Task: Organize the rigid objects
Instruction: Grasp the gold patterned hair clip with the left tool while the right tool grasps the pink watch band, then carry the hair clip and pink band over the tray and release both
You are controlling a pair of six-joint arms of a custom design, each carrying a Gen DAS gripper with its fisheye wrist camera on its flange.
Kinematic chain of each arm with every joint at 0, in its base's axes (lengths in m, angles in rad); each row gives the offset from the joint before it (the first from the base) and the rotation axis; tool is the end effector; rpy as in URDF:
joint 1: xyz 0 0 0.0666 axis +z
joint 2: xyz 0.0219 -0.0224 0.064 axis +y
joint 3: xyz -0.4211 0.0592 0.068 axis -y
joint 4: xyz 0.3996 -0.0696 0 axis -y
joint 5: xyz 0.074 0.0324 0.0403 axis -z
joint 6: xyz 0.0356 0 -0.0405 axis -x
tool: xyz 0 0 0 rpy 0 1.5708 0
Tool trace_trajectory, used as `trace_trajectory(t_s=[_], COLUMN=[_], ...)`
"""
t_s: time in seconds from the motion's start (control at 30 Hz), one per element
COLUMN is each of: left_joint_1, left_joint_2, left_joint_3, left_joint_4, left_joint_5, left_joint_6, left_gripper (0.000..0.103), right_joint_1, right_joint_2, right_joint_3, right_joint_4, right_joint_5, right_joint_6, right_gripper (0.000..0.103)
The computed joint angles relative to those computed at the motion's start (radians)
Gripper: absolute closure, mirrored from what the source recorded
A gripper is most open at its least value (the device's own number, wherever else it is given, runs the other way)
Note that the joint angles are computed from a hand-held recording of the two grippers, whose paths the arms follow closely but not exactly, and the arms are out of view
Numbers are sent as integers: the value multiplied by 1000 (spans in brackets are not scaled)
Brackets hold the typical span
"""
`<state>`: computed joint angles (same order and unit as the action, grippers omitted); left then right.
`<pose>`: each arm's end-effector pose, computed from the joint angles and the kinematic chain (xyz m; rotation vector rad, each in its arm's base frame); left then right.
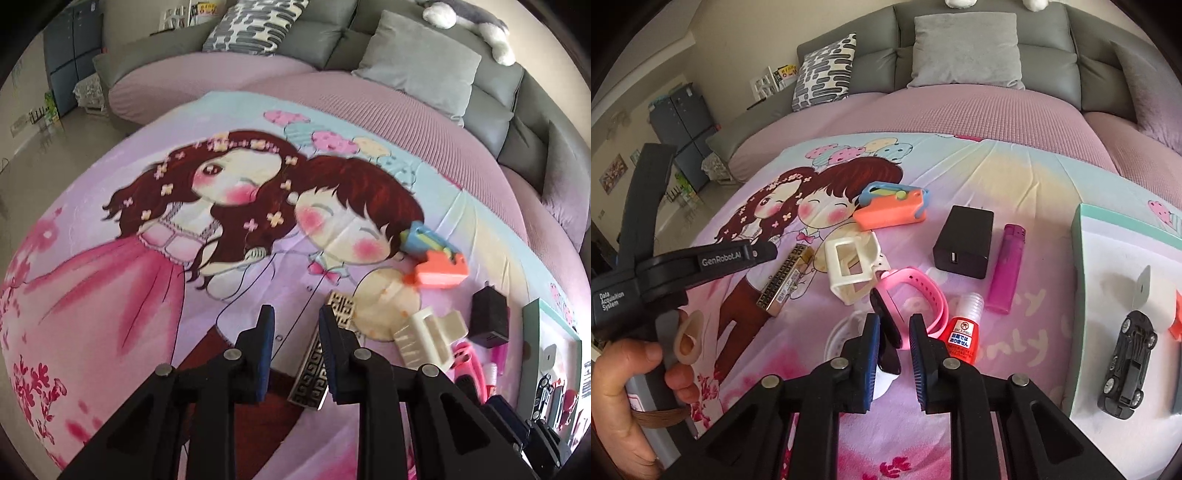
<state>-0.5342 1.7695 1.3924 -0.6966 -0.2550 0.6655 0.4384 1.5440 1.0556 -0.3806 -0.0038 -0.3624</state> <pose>0.5163 -0.2954 0.2874 -0.2540 2.5785 -0.0970 0.4547 0.2129 0.2820 -0.0957 2.4714 0.3572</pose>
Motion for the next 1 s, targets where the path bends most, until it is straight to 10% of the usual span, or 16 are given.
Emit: trace_trajectory(t_s=[0.17, 0.77, 1.0], left_joint_1=[2, -19, -14], left_joint_2=[16, 58, 59], left_joint_3=[10, 36, 33], left_joint_4=[-24, -46, -35], left_joint_5=[40, 21, -10], left_joint_6=[-22, -133, -104], left_gripper=[50, 49, 82], right_joint_1=[-2, -22, -21], right_joint_2=[3, 185, 180], right_joint_3=[7, 258, 225], right_joint_4=[0, -301, -248], right_joint_5=[17, -89, -90], right_joint_6=[6, 192, 127], right_gripper=[83, 83, 86])
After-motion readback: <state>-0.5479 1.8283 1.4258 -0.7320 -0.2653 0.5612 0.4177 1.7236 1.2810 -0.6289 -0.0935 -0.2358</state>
